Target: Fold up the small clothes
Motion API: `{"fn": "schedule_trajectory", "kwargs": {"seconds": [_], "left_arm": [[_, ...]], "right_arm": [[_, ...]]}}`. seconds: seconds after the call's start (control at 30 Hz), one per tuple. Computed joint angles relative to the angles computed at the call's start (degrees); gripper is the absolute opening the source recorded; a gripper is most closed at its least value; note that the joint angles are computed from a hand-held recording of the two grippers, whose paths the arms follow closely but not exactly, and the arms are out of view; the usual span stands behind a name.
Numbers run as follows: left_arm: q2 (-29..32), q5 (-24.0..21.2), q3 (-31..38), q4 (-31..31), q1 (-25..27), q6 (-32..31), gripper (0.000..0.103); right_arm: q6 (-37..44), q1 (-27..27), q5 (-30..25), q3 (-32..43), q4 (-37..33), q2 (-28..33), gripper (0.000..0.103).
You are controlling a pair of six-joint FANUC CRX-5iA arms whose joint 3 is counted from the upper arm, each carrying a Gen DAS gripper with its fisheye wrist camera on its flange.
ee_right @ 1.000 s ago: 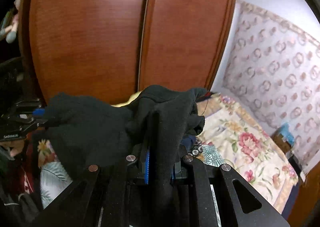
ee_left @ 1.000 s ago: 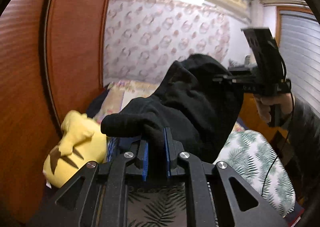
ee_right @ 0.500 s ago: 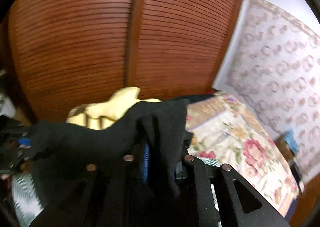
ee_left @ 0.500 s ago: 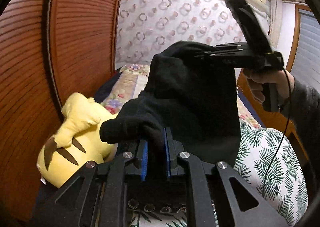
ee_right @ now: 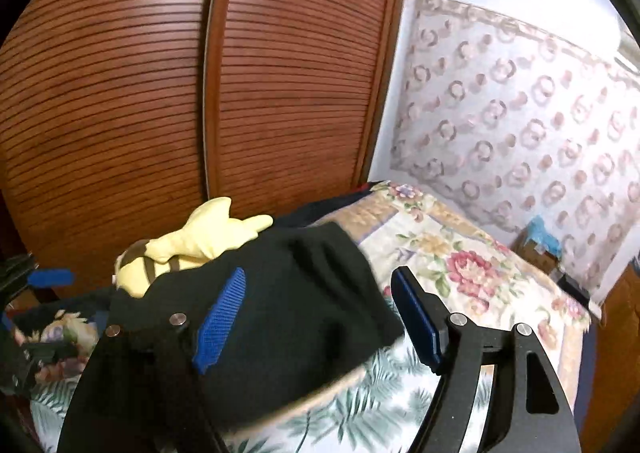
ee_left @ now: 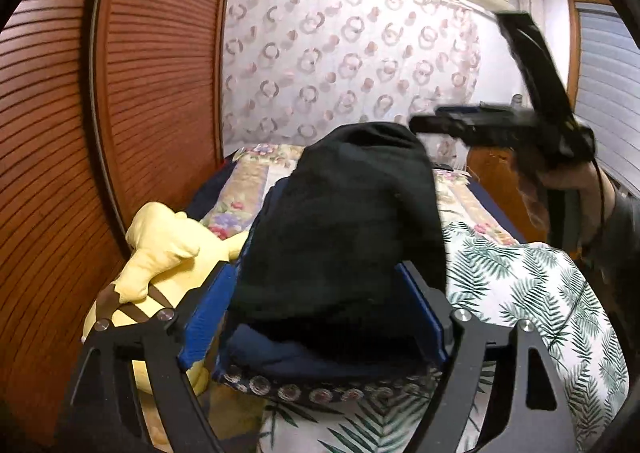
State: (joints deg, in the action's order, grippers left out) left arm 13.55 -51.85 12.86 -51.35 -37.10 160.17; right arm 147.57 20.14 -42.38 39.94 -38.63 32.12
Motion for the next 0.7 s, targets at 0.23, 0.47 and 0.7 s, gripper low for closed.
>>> {"fn": "schedule_trajectory", "kwargs": {"seconds": [0.23, 0.47, 0.7], "left_arm": [[1.65, -0.36, 2.49, -1.01, -3.57, -2.14, 0.085], [3.78, 1.46, 4.75, -1.5, -6.35, -2.29, 0.085], [6.77, 1.34, 8.22, -1.29, -8.1, -2.7, 0.085]], "right_arm": [[5.85, -5.86, 4.41, -19.81, -10.48, -12.79, 0.077], [9.91, -10.84, 7.24, -33.71, -16.8, -21.88, 0.077], [3.24, -9.51, 16.66, -46.4, -13.34, -32.36, 0.077]]}}
